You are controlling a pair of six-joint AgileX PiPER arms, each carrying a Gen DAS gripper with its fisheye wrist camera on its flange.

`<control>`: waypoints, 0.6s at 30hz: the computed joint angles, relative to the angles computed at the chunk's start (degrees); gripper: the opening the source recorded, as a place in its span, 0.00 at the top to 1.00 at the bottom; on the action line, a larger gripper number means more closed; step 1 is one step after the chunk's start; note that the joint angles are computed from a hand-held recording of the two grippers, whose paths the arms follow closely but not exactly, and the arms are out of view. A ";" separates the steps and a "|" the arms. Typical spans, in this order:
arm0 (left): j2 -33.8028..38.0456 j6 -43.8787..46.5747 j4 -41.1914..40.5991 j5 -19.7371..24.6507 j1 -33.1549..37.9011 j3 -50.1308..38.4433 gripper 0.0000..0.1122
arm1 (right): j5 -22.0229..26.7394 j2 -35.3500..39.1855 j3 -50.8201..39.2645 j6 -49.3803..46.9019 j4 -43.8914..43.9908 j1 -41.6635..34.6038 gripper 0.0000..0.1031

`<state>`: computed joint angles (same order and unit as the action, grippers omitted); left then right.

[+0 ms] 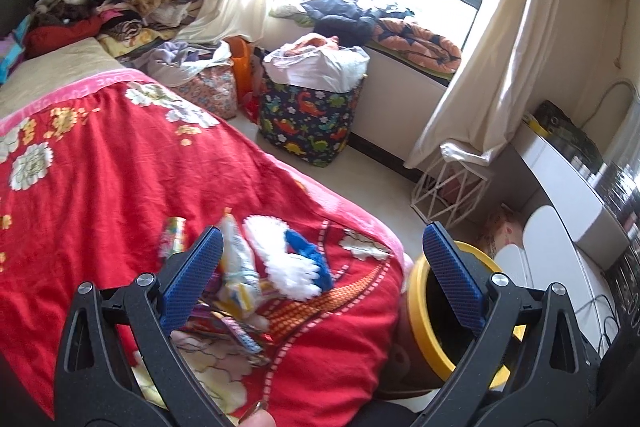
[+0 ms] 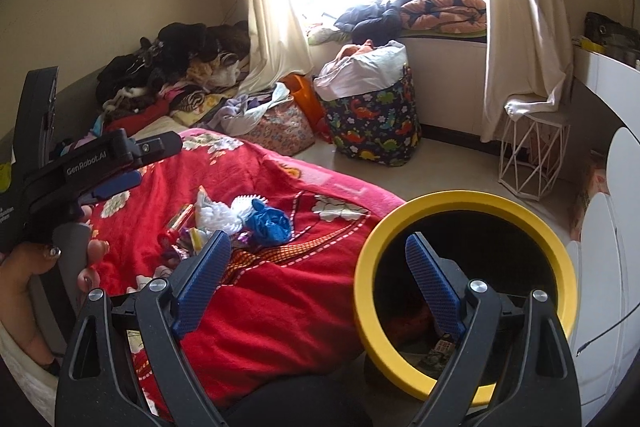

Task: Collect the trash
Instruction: 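Move both open tools back over the remaining trash on the bedspread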

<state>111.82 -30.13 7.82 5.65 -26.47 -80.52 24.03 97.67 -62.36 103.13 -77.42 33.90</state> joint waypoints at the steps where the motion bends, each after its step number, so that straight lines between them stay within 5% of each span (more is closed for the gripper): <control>1: -0.03 -0.46 0.27 0.03 0.31 0.00 0.18 | -0.13 0.53 -0.67 -0.83 0.62 0.19 0.16; 9: 0.04 0.00 -1.01 1.37 4.94 -0.25 0.18 | -2.79 6.98 -9.11 -14.43 10.59 0.72 0.16; 18: 3.47 21.76 -22.38 5.47 8.80 -4.62 0.27 | -5.21 13.50 -17.33 -26.76 19.96 0.60 0.16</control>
